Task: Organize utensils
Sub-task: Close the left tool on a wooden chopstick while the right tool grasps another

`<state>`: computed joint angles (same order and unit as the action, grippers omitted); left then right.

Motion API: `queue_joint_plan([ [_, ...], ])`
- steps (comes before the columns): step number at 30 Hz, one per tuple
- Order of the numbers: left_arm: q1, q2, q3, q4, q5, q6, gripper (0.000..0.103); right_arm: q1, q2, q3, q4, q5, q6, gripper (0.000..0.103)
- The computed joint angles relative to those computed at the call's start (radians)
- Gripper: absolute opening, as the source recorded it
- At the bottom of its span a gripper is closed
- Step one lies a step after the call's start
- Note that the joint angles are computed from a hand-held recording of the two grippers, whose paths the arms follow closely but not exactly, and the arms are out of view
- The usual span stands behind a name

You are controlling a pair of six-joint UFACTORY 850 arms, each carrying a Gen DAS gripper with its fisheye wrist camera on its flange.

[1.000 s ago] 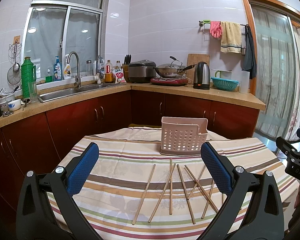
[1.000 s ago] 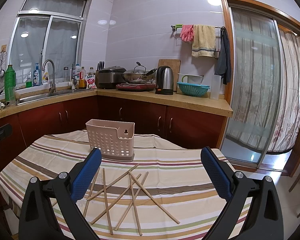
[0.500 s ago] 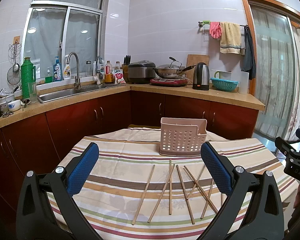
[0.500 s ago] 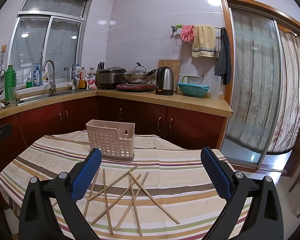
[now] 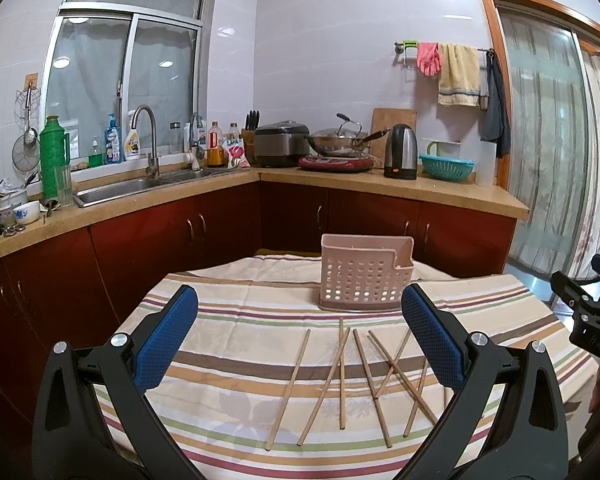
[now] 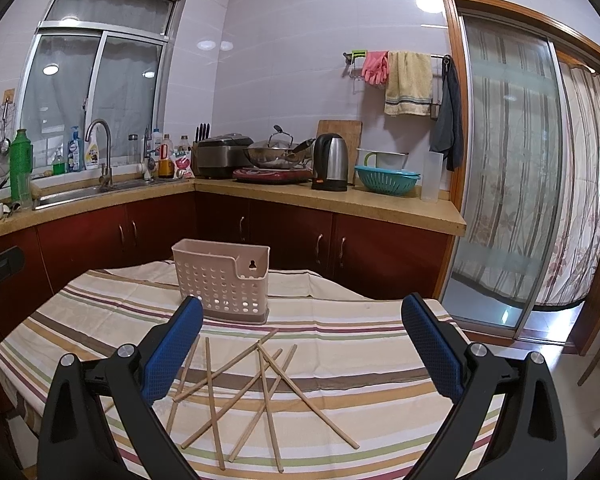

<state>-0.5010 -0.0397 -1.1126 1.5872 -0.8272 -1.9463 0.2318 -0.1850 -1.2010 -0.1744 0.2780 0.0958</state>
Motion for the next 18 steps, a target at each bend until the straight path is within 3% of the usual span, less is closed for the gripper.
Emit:
queue_joint_plan([
  [4,0.032,-0.025,0.006,-0.038,0.054,0.034,0.099,-0.014,-0.027,-0.011,-0.1,-0.009,0.092,0.097],
  [11,0.104,-0.098,0.024,-0.133,0.153,0.087,0.099,-0.045,-0.121,-0.049,-0.445,-0.034,0.437,0.097],
  [18,0.168,-0.17,0.051,-0.163,0.247,0.124,0.099,-0.07,-0.214,-0.055,-0.522,-0.008,0.511,0.097],
])
